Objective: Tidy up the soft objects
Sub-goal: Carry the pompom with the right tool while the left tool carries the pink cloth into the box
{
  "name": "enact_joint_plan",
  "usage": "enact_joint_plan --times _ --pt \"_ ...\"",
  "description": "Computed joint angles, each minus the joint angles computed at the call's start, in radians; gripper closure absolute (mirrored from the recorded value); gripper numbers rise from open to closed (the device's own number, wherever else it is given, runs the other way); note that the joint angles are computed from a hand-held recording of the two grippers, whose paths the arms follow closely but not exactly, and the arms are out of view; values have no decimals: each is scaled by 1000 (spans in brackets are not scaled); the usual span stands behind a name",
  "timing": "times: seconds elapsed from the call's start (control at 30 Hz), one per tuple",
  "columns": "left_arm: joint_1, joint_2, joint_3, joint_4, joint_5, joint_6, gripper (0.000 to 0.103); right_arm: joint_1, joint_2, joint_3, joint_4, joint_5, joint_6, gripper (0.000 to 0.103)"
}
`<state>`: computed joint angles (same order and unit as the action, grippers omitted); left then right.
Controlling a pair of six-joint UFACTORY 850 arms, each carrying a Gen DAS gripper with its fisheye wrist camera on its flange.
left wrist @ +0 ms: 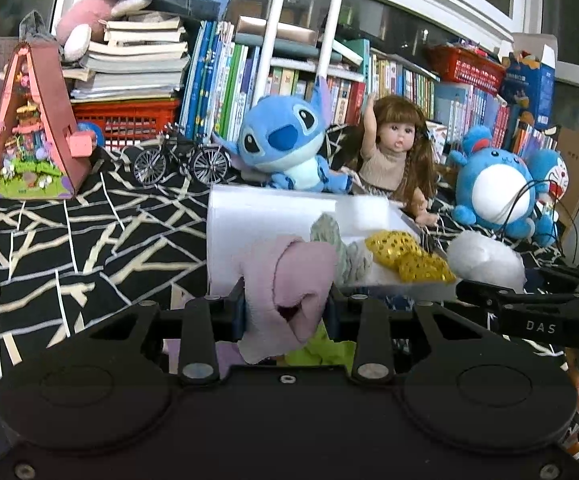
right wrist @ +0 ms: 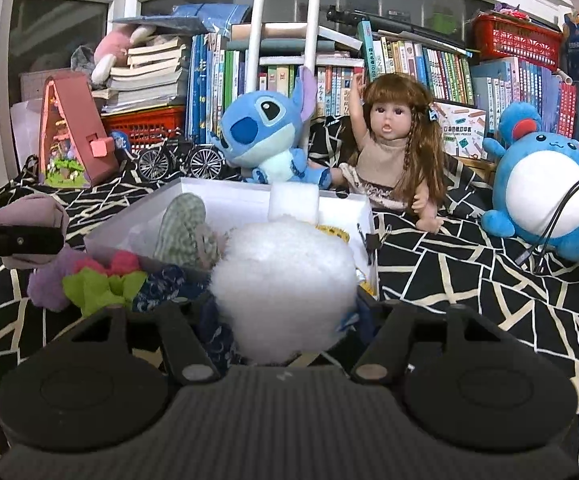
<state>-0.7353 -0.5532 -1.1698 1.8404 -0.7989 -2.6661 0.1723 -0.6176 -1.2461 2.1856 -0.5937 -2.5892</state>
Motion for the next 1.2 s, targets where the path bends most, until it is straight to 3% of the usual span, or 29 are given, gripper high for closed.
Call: enact_joint_plan --times 0.47,0.73,0.87,0.97,1.2 --pt "93 14 -51 54 84 -12 69 -1 -29 -119 -148 28 226 36" --pt "170 -11 -136 116 205 -31 69 12 -109 -298 -467 36 636 36" --pt "210 -66 -223 54 274 83 69 38 -186 -443 -683 9 906 35" --pt "232 -135 -313 -113 310 255 69 62 -264 -571 -841 -33 1114 35" --pt "259 -226 -401 -224 353 367 68 106 -354 -664 -914 -20 1188 35"
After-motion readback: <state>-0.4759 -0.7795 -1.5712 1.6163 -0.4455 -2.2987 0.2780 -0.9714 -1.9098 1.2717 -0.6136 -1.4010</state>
